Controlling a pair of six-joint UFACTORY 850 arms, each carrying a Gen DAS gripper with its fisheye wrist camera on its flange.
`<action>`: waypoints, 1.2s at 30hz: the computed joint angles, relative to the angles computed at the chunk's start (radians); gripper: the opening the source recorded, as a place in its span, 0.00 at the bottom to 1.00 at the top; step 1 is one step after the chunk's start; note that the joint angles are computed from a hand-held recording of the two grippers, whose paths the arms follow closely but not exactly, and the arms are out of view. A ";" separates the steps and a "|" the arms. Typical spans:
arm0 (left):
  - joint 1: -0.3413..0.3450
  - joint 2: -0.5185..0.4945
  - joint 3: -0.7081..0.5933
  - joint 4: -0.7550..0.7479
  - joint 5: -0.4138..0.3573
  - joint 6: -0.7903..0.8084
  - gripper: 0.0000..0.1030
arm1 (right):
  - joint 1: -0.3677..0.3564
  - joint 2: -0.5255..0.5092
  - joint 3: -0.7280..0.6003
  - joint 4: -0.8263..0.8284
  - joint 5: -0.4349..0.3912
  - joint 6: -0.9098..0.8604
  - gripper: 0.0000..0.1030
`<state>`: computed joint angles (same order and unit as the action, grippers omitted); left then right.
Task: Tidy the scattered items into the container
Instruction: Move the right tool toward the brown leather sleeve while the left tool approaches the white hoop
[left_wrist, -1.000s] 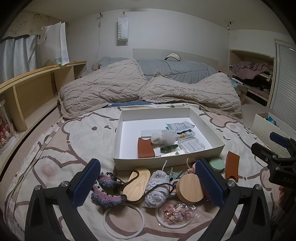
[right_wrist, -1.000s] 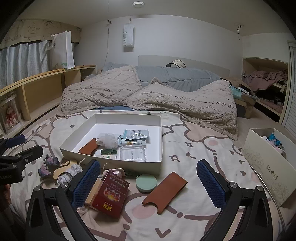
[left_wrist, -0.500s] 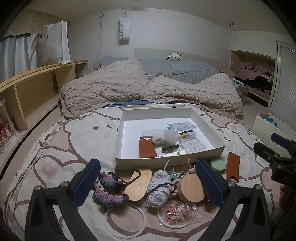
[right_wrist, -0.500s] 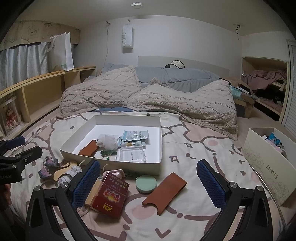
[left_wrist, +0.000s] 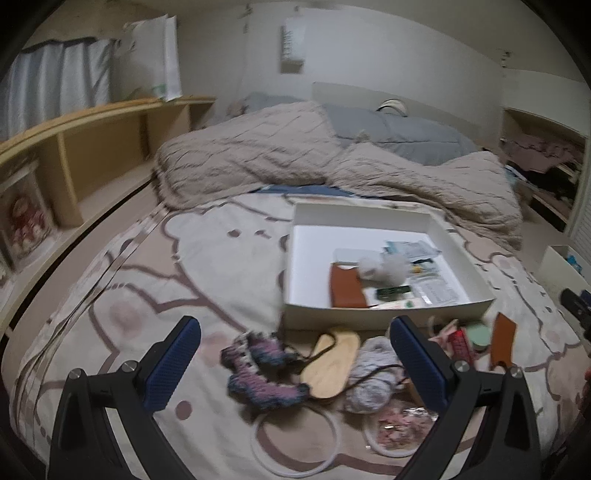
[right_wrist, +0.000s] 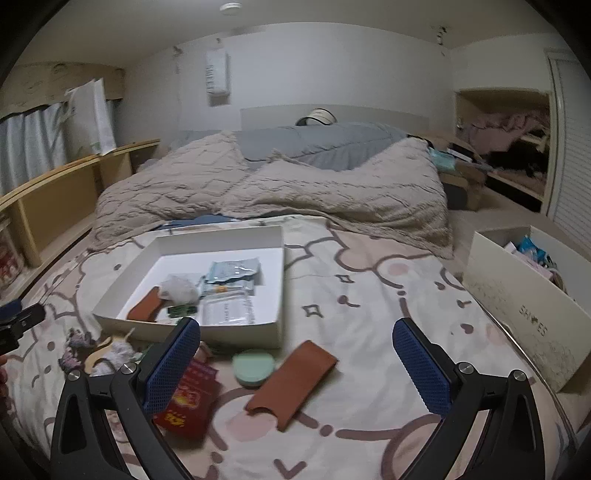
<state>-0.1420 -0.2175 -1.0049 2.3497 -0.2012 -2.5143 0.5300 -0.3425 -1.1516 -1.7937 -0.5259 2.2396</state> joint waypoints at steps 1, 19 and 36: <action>0.006 -0.004 -0.001 -0.038 0.001 0.032 1.00 | -0.005 -0.002 0.001 0.010 -0.001 -0.003 1.00; 0.021 -0.032 0.025 -0.373 0.082 0.362 1.00 | -0.086 -0.066 -0.037 0.202 0.113 -0.123 1.00; -0.009 -0.072 0.035 -0.888 0.071 0.913 1.00 | -0.143 -0.227 -0.234 0.733 0.157 -0.739 1.00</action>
<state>-0.1509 -0.2890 -0.9703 1.4613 -0.1305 -1.6014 0.3870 -0.5699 -1.3853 -1.0609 -0.3685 1.5005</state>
